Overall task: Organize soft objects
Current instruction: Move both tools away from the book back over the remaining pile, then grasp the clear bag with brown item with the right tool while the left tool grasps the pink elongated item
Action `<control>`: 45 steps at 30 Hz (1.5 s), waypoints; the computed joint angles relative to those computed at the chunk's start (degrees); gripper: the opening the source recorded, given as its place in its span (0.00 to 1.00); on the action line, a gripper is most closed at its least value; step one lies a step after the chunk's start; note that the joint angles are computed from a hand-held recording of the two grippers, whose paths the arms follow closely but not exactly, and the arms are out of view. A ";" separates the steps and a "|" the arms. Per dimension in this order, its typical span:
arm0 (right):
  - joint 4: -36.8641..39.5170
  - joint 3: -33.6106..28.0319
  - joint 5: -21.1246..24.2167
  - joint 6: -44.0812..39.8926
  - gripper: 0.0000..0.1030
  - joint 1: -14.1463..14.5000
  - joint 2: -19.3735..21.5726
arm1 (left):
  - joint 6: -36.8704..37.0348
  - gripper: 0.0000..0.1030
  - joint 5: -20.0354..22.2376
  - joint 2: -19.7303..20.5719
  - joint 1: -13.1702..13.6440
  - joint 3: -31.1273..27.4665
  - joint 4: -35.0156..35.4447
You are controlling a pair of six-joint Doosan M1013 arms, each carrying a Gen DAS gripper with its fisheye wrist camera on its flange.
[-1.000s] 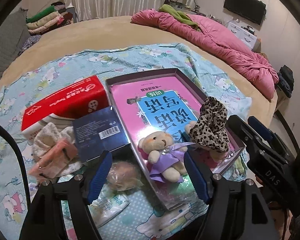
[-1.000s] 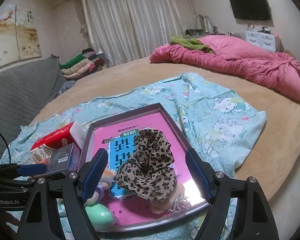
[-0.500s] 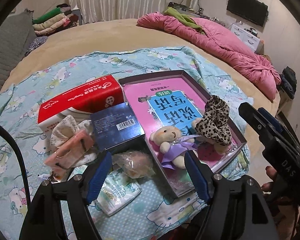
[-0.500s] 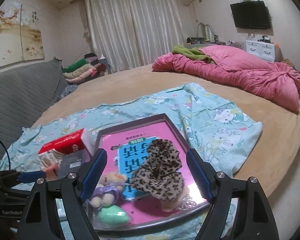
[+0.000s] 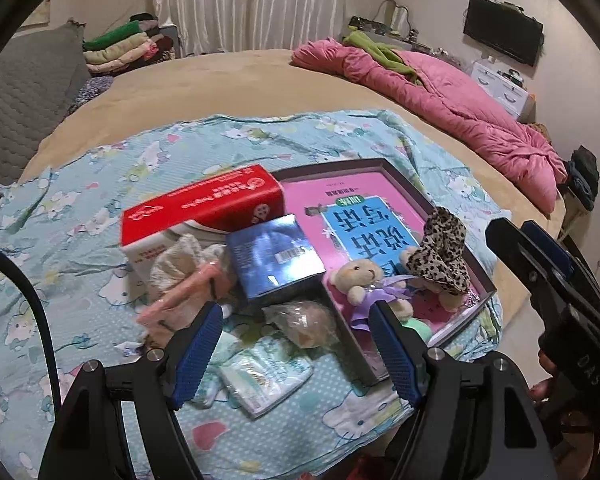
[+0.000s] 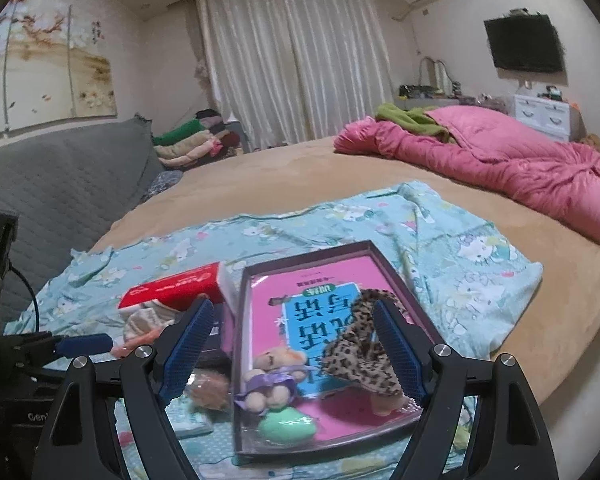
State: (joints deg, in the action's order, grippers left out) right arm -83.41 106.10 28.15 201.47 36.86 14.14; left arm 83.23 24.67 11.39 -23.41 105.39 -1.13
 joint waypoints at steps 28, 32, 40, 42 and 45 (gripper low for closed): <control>6.75 -3.22 -2.83 -11.44 0.81 2.41 1.36 | -1.21 0.73 -1.42 -2.51 9.00 1.53 -4.60; 7.77 -3.63 -3.26 -13.17 0.81 2.63 1.97 | -1.93 0.73 -2.02 -2.62 10.52 1.88 -4.95; 11.77 -4.51 -4.54 -18.57 0.81 2.83 3.38 | -2.07 0.73 -2.72 -1.85 12.73 2.46 -6.20; 13.30 -4.86 -4.62 -20.89 0.81 2.94 3.92 | 0.53 0.73 -3.36 -1.59 13.05 2.79 -8.50; 16.31 -5.42 -4.95 -24.65 0.81 2.94 4.84 | 5.92 0.73 -3.73 -0.90 13.41 3.18 -13.42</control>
